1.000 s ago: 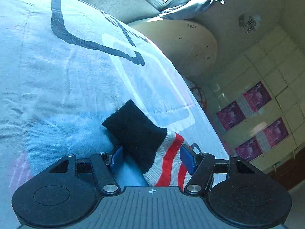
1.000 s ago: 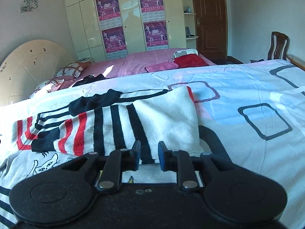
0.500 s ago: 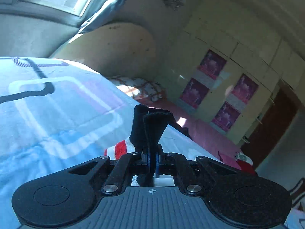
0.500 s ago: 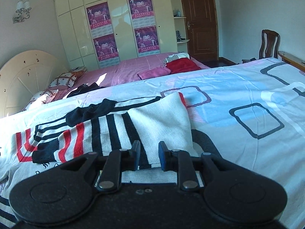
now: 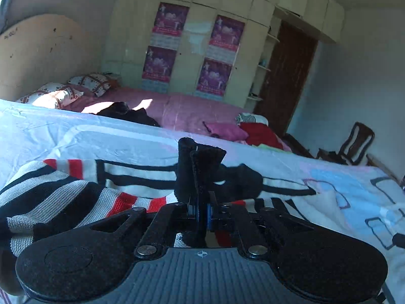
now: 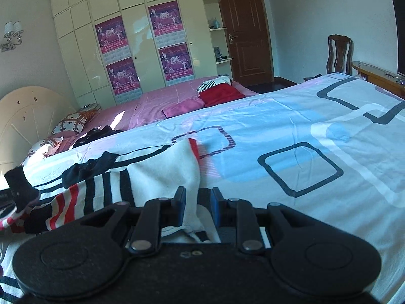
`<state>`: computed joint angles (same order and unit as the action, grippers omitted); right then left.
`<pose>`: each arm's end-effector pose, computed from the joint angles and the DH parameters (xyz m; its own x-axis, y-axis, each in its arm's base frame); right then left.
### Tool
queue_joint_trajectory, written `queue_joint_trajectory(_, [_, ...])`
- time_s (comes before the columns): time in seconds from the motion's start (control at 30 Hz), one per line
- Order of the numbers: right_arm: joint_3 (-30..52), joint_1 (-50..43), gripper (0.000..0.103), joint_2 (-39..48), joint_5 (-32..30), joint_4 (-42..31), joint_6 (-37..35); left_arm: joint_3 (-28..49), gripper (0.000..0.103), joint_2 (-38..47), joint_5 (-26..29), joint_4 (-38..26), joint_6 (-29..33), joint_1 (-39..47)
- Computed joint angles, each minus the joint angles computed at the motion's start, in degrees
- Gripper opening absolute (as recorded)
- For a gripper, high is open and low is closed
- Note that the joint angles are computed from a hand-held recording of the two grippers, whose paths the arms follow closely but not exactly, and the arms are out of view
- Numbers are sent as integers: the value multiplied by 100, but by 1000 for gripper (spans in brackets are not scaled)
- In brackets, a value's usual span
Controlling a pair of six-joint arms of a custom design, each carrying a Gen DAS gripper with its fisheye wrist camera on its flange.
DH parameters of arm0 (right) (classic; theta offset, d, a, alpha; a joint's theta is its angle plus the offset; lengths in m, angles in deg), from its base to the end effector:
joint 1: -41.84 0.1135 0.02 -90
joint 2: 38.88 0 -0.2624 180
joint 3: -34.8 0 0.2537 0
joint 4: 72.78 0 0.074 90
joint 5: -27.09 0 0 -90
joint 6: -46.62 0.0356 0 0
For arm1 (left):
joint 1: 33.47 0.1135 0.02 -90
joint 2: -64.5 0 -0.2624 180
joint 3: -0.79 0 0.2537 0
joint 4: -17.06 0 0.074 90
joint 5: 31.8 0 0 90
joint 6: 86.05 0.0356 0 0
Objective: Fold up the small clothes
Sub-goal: 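Fold the held sleeve across the sweater body with the left gripper and release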
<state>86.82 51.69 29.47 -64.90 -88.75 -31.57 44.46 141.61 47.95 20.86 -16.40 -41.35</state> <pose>0.2552 0.0456 0.2275 -0.5562 0.1110 -0.8236 -0.0879 0.9776 0.1912 0.2663 -0.0305 0.1756 -0.4529 -0.2828 -0.8455 -0.1875 0.9574 -0.2197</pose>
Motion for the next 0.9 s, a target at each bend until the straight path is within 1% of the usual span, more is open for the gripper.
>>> queue_joint_trajectory(0.03, [43,-70,24,115,-65,15,11,190,5,246,-39,-122,19,-143])
queue_joint_trajectory(0.07, [120,-119,26,242,-136,-20,19,465,5,546,-103,-382,41,-290])
queue_joint_trajectory(0.1, [174,-158,27,342,-212,-59,33,675,17,791,-296,-646,17,-499])
queue_joint_trajectory(0.13, [190,-185,30,388,-275,-82,54,767,51,925,-393,-668,45,-656])
queue_joint_trajectory(0.17, [199,-182,33,416,-322,-85,72,641,68,864,-373,-414,123,-783])
queue_joint_trajectory(0.2, [190,-164,34,406,-370,-74,76,459,85,687,-564,-263,100,-980])
queue_joint_trajectory(0.23, [170,-125,36,374,-399,-53,80,220,86,439,-754,-127,174,-1095])
queue_joint_trajectory(0.27, [149,-82,38,355,-415,-15,87,64,86,147,-911,-201,239,-1191])
queue_joint_trajectory(0.37, [151,104,39,348,-507,11,240,-235,86,-737,-1246,-724,-76,-1315])
queue_joint_trajectory(0.47, [254,438,38,485,-672,106,563,-781,86,-2192,-1571,-1636,-228,-1189])
queue_joint_trajectory(0.5, [294,589,38,564,-695,176,641,-993,86,-2648,-1506,-1870,-81,-813])
queue_joint_trajectory(0.57, [437,1015,38,835,-690,374,842,-1329,86,-3651,-1652,-2608,274,-355])
queue_joint_trajectory(0.6, [537,1205,38,1018,-713,473,952,-1458,86,-3988,-1624,-2852,442,-79])
queue_joint_trajectory(0.63, [651,1391,38,1231,-734,581,1069,-1556,86,-4305,-1369,-3153,630,439])
queue_joint_trajectory(0.67, [771,1573,38,1444,-729,685,1172,-1608,86,-4399,-967,-3306,810,1027])
queue_joint_trajectory(0.7, [904,1741,38,1659,-707,770,1242,-1662,86,-4357,-589,-3280,996,1559])
queue_joint_trajectory(0.77, [1214,2004,39,2082,-638,824,1349,-1773,86,-4197,47,-3069,1370,2339])
queue_joint_trajectory(0.8, [1375,2075,39,2286,-662,811,1433,-1812,86,-3984,424,-2825,1535,2712])
queue_joint_trajectory(0.83, [1538,2116,39,2486,-716,758,1522,-1826,86,-3917,649,-2753,1625,2925])
queue_joint_trajectory(0.9, [1828,2200,39,2805,-737,648,1642,-1880,86,-3410,873,-2256,1677,3219])
